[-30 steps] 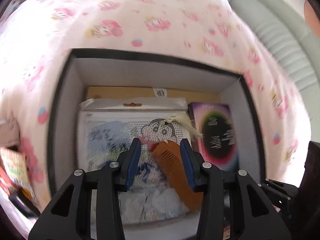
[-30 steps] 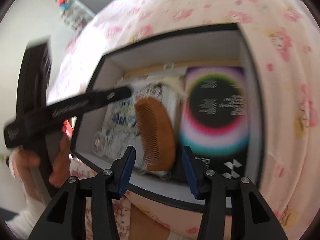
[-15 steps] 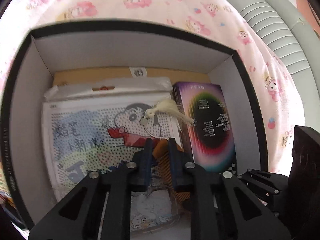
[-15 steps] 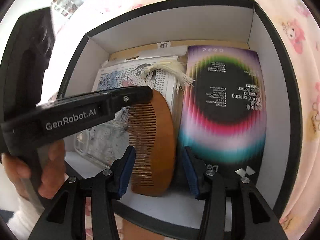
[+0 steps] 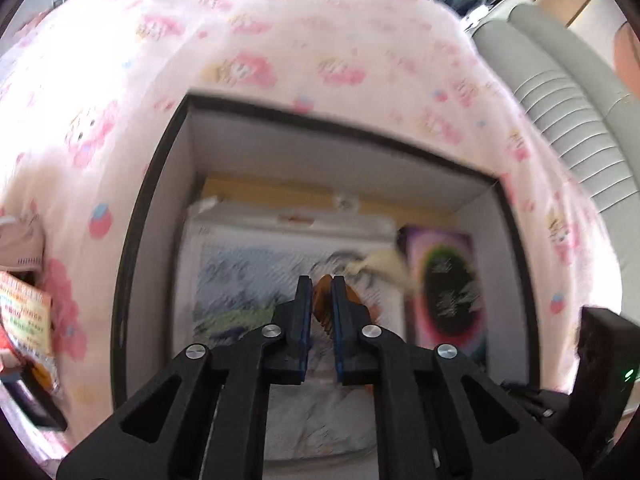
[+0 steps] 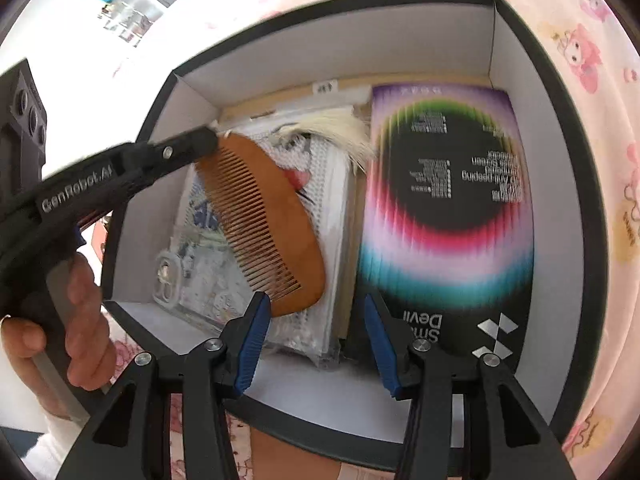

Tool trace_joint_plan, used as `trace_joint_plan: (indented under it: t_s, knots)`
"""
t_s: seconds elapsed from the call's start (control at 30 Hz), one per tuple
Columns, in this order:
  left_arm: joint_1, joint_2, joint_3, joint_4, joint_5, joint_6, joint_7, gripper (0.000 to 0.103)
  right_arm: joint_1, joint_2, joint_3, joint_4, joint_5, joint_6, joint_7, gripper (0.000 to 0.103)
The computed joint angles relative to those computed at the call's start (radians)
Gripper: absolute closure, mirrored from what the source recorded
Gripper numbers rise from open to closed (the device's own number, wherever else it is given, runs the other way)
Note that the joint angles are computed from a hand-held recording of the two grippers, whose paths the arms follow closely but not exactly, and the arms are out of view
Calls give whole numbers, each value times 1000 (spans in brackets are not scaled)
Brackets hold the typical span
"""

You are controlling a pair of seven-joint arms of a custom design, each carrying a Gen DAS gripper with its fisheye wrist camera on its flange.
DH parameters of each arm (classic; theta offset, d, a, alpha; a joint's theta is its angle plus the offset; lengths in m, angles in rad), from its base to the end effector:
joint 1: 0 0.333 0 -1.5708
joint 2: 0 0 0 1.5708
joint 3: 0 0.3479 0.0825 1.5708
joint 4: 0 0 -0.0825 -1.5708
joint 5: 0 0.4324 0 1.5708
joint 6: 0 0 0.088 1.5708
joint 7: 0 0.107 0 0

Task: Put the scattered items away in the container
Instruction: 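Lower the comb into the box onto the picture card and open the left gripper, then push the comb flat against the box wall with the left gripper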

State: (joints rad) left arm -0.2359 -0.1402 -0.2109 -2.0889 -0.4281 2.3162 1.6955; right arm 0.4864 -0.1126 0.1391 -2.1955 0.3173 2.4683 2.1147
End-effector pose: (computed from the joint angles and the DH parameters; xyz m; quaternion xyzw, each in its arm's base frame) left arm 0.5241 -0.2652 0.5374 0.5597 -0.7921 0.2418 0.0296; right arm 0.4712 0.3418 0.4812 -0.6447 0.7320 0.0726 0.2081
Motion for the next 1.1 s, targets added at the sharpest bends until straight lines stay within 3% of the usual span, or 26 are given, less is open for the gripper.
trace_joint_plan:
  t_s: [0.07,0.13,0.23,0.37,0.47,0.53,0.67,0.8,0.9,1.1]
  knots:
    - [3,11,9,13,-17,-53,3,95,-5,-2,4,-1,-30,-1,23,58]
    - [7,15,16,24,-45,-94,16,95,-19,-2,17,8,-146,-28,116,58]
    - [9,-4,6,10,-23,-69,12,90,-31,0,26,18,-276,-63,219,58]
    - [9,-19,-10,-8,41,-10,-24,74,-20,-24,-7,-23,-142,5,137,58]
    - [6,-10,-3,-1,42,-10,-17,74,5,-55,-28,-57,-16,42,20,58]
    - [-1,10,10,19,-11,-62,38,74,15,-46,-25,-41,13,22,-21,58]
    - [7,51,22,62,-97,-178,94,72,6,2,-8,10,-36,-34,-31,58]
    - [13,59,5,56,-40,-152,59,70,-10,46,1,58,-84,-58,-18,58]
    - [18,71,11,66,-77,-177,61,70,-24,64,0,77,-100,-53,-10,58]
    - [22,62,8,58,-77,-161,45,70,-48,64,1,71,-182,33,103,59]
